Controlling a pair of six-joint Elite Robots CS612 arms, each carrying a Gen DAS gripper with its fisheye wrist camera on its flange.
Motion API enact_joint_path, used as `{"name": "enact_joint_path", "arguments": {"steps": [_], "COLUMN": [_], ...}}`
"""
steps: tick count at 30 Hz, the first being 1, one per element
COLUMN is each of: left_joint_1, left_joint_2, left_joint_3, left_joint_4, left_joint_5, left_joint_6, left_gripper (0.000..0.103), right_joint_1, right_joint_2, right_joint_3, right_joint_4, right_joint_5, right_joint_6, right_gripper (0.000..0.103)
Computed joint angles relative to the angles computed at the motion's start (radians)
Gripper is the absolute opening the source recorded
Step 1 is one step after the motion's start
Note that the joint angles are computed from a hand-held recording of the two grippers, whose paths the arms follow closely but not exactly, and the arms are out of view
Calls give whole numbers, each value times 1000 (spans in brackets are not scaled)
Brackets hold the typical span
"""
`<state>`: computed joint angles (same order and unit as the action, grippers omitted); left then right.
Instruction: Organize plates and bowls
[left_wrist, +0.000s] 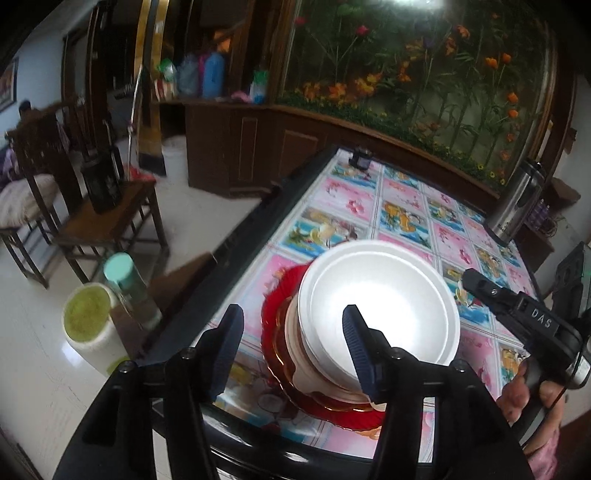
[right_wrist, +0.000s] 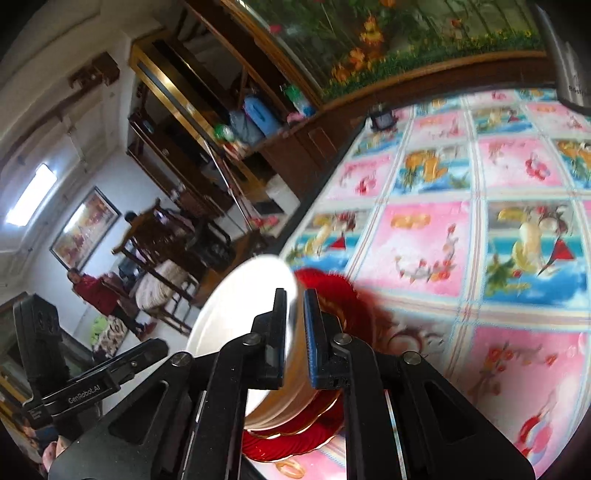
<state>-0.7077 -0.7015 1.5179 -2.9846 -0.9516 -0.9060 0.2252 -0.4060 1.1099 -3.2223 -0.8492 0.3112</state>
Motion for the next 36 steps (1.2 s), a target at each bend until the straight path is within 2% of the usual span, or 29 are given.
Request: {"name": "enact_joint_path", "arguments": {"steps": [2,6,9,13,16,21,28,31,36], "left_joint_1": [-21,-54,-71,-80,-82,-88,-90,-88,-84], "left_joint_2": [2,23,45,71,85,93,80,77,73], "left_joint_3": [-7,-52,-96,-146,-175,-194,-179,-173,-161], "left_joint_4": [-12,-43,-51,-58,-43,-4,18,15,7], "left_joint_5": [72,156,188,162,137,133,156,163,161], "left_joint_6": [57,187,256,314,323,297,249,240,224], "left_gripper": [59,67,77,79,79,79,79,79,79], "right_joint_1": [-16,-48,-78,-122,-154,-177,-153,-137,-124], "right_joint_2": [3,-8,-20,-36,-45,-52,-52,-54,-57], "right_joint_3": [11,55,98,161,203,243,232,228,226], "right_joint_4": [-65,-126,-149,-193,-236,-272,-264,-243,-229], "right_joint_5": [-10,-80,-126,-161,-170,-156,-115,-120,-119], "right_joint_6": [32,59,76,106,142,159,52,3,-26], "right_gripper": [13,28,28,28,28,28,28,28,28]}}
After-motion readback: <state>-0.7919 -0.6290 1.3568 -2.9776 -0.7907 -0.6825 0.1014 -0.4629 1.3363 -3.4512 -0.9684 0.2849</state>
